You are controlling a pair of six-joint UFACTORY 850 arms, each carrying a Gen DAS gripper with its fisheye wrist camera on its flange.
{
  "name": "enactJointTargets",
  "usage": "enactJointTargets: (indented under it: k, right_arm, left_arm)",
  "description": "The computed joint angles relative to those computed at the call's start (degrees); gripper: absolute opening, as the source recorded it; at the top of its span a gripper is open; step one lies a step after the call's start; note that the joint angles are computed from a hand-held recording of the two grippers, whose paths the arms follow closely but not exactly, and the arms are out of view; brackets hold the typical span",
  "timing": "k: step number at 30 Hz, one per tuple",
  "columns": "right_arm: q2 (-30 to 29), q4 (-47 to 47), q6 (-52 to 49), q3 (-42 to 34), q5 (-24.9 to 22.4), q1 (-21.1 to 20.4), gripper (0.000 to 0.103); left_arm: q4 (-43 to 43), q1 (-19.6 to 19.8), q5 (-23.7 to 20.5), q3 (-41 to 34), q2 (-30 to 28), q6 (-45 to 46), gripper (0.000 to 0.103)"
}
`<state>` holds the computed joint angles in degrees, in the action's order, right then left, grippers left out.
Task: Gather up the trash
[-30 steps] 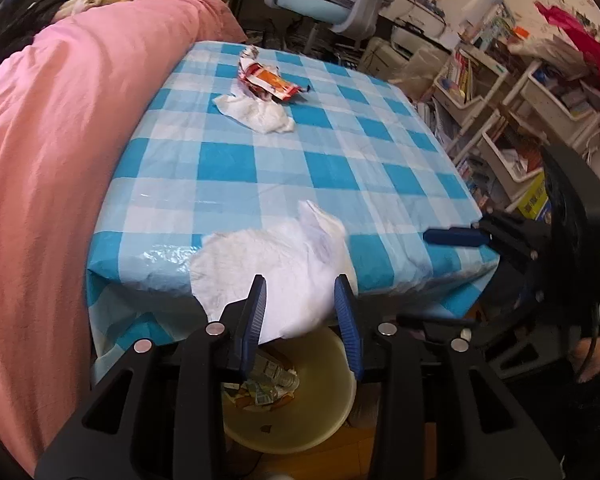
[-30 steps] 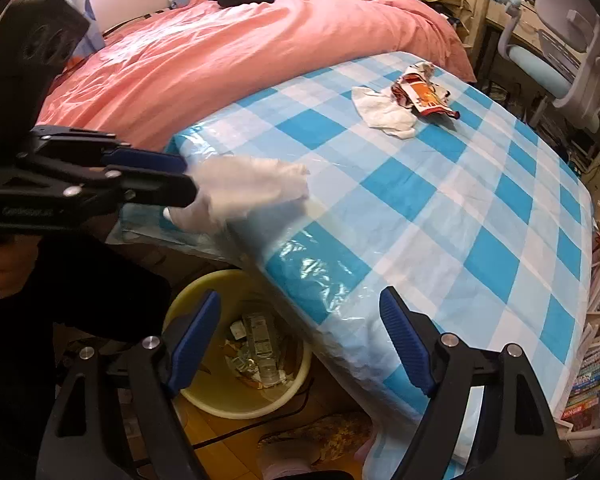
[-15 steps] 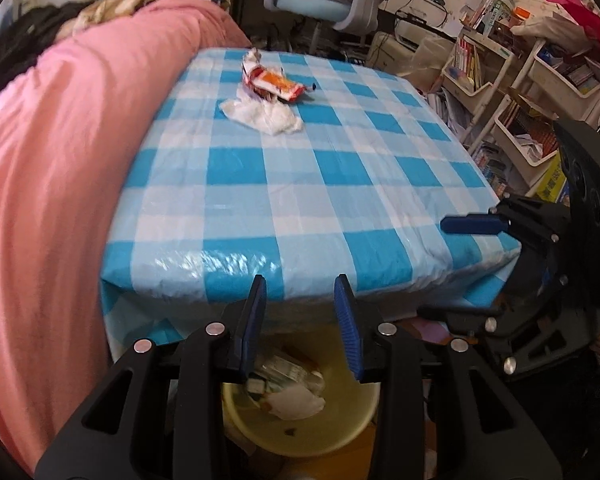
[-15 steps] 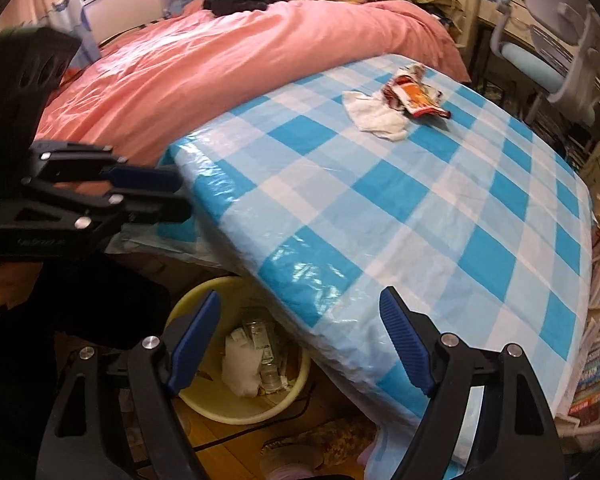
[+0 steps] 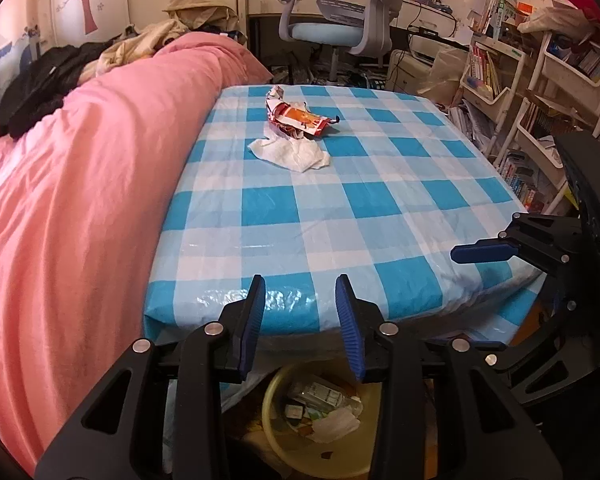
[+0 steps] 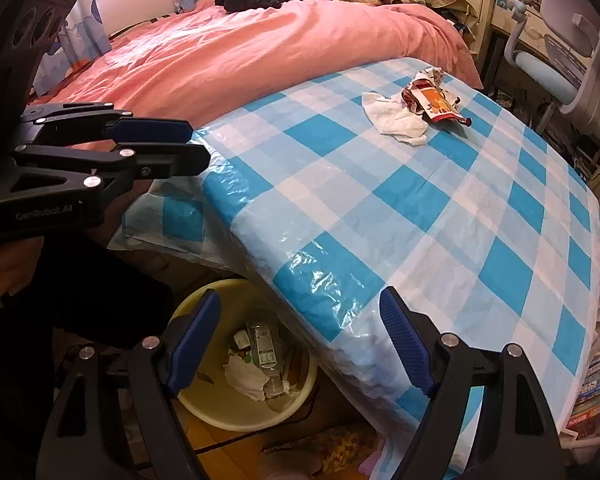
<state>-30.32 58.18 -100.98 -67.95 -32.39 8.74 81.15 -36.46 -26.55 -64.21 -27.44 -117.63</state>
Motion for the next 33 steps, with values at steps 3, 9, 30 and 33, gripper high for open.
enactJointTargets:
  k: [3,9,30,33]
  right_arm:
    - [0.1,0.4,-0.5,0.1,0.4,0.1,0.078]
    - [0.6,4.0,-1.9,0.2,2.3,0.0,0.078]
    - [-3.8,9.5,6.1,-8.4,8.7,-1.5,0.087]
    - [-4.1,9.6,6.1,-8.7,9.2,-1.3,0.087]
  left_arm:
    - [0.1,-0.4,-1.6,-0.5,-0.2,0.5,0.040]
    - [2.8,1.2,-1.6,-3.4,-1.8,-2.4,0.051]
    - [0.7,7.3,-2.5,-20.1,-11.6,3.3,0.086]
    - [-0.7,7.4,-2.2,-20.3,-11.6,4.2,0.088]
